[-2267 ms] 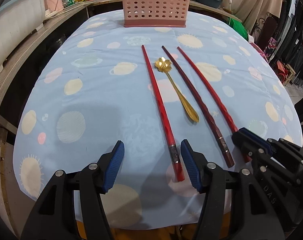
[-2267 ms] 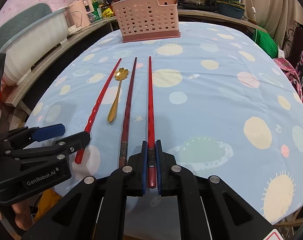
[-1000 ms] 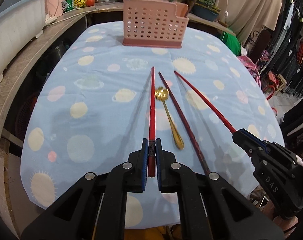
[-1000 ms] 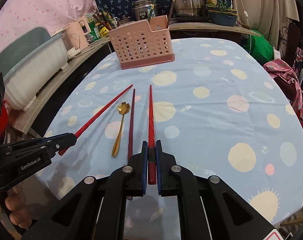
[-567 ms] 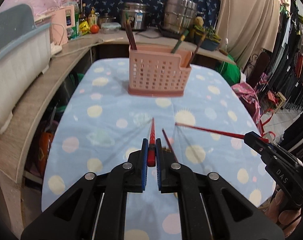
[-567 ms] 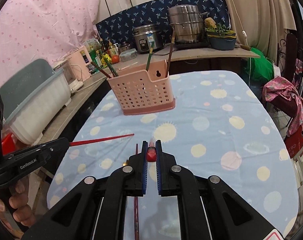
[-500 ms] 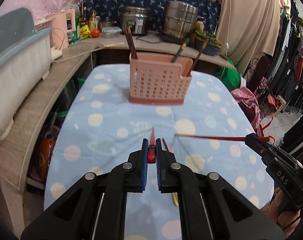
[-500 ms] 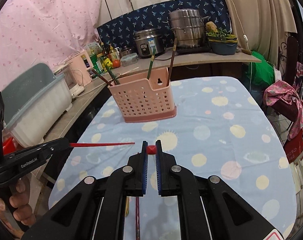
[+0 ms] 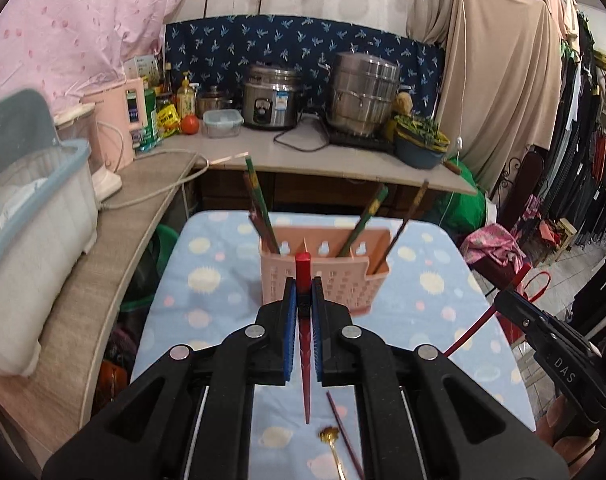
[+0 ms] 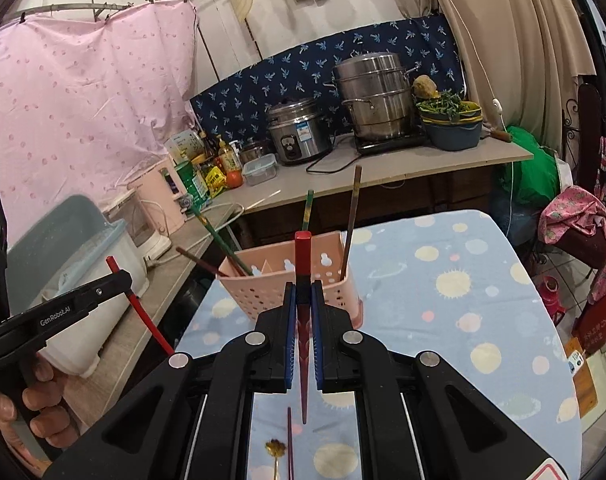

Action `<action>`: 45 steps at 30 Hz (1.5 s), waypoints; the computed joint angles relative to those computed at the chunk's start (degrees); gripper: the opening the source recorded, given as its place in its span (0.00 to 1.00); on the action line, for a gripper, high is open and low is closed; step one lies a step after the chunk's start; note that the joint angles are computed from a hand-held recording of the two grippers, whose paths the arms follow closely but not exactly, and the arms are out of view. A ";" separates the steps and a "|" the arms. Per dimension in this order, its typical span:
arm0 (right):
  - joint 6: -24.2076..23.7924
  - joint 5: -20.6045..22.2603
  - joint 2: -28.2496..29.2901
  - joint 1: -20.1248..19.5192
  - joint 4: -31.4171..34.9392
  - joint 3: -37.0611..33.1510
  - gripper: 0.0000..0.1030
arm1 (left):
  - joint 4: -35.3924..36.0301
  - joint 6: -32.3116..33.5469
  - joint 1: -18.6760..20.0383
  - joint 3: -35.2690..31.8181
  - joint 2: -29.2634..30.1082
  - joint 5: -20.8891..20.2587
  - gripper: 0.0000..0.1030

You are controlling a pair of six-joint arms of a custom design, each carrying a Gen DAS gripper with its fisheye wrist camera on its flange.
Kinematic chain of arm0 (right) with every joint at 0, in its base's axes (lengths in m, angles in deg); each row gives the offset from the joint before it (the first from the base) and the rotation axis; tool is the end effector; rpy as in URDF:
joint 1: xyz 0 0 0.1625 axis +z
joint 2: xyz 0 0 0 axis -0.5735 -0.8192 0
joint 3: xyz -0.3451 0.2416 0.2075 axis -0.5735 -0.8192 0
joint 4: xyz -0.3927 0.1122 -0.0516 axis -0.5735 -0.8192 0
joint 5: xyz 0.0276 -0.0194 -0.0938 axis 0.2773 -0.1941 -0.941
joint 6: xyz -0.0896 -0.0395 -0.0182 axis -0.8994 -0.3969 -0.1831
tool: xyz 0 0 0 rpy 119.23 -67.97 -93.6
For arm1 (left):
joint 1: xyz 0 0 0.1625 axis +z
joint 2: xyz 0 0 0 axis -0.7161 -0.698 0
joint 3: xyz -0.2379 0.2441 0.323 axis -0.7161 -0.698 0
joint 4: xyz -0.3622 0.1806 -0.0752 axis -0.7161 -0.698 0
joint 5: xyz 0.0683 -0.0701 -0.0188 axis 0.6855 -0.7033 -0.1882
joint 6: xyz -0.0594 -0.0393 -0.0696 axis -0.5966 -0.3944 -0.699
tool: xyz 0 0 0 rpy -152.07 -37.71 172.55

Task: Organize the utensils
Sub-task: 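Lift both held chopsticks and lower them into the pink caddy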

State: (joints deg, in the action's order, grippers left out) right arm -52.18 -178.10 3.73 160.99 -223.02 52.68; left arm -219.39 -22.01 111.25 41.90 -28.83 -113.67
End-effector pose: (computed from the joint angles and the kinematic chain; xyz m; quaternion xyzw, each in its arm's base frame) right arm 0.4568 -0.5413 0.0444 0.0196 -0.8094 0.5304 0.2511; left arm -0.1077 -0.6469 0.4367 0.3310 0.8722 -0.3130 0.1784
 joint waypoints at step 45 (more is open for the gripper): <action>-6.68 7.29 7.65 -8.28 6.31 -21.82 0.15 | -8.62 1.94 0.04 -16.00 16.84 0.70 0.16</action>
State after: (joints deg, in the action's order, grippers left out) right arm -58.86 -170.81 11.38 152.71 -216.71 30.87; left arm -228.01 -20.07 111.29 25.90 -12.00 -112.97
